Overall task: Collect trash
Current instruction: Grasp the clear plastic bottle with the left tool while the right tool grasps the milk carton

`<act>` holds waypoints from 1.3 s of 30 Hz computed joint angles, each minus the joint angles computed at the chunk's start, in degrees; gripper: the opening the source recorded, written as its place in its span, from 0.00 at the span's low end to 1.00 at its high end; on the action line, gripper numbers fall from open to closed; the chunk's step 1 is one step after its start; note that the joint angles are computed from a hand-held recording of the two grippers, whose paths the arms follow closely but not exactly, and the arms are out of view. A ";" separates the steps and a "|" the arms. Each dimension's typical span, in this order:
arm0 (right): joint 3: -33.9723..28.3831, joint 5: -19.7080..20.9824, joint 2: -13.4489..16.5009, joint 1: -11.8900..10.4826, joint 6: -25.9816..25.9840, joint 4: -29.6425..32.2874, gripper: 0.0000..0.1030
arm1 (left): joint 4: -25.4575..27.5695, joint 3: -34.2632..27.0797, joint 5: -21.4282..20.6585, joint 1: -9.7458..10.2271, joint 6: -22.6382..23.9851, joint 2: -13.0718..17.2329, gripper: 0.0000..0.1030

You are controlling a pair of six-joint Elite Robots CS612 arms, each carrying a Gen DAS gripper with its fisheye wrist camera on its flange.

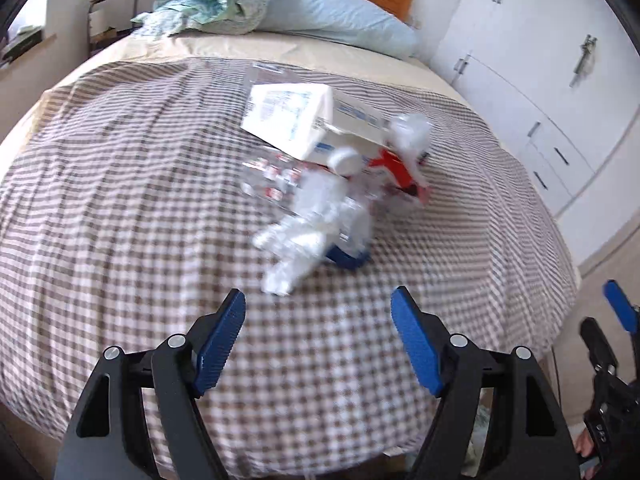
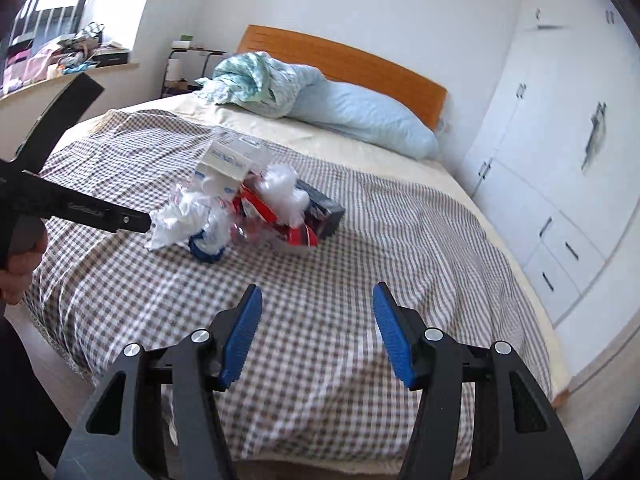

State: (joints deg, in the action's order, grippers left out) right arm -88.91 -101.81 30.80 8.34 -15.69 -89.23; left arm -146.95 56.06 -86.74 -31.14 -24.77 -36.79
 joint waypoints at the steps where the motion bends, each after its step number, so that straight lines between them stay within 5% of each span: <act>1: 1.65 0.75 -0.51 0.33 -1.97 -2.23 0.54 | -0.10 -0.70 3.35 0.08 -0.48 0.44 0.70; 3: 5.30 1.46 -1.79 0.93 -4.50 -5.59 0.54 | -0.59 -3.15 10.31 0.20 -0.93 2.10 0.72; 5: 9.20 2.61 -3.15 1.43 -6.44 -8.24 0.54 | -1.77 -5.22 11.88 0.85 1.51 3.88 0.73; 8: 14.61 2.00 -4.41 2.65 -11.50 -13.80 0.54 | -5.60 -6.03 8.55 2.09 5.61 5.56 0.73; 12: 21.35 1.04 -6.00 3.99 -18.25 -19.55 0.54 | -2.47 -7.46 0.97 3.72 2.50 6.90 0.73; 16: 29.16 -1.17 -8.14 5.09 -24.03 -26.13 0.53 | -3.10 -8.07 -0.72 4.59 0.42 7.51 0.73; 18: 32.45 -2.09 -9.08 5.45 -26.24 -27.87 0.38 | -2.41 -8.58 -1.96 5.01 -1.00 7.76 0.73; 19: 33.83 -2.17 -9.56 5.55 -27.13 -27.93 0.14 | -2.02 -8.88 -2.63 5.17 -1.43 7.94 0.73; 21: 35.83 -3.91 -10.24 5.86 -27.77 -28.91 0.08 | -1.37 -9.29 -2.93 5.26 -1.14 8.23 0.73; 23: 36.24 -3.58 -10.76 5.82 -27.03 -28.35 0.02 | -1.54 -9.49 -2.72 5.35 -0.69 8.46 0.73; 33: 29.40 -6.09 -10.97 4.28 -20.57 -36.38 0.02 | -2.20 -12.78 -11.41 6.25 -2.91 10.81 0.73; 36: 24.02 -8.13 -9.98 3.09 -16.65 -34.27 0.02 | -3.83 -12.86 -13.43 5.98 -2.81 10.97 0.74; 39: 17.66 -10.16 -8.23 1.60 -9.57 -27.48 0.02 | -6.49 -11.22 -12.41 4.65 3.70 10.13 0.81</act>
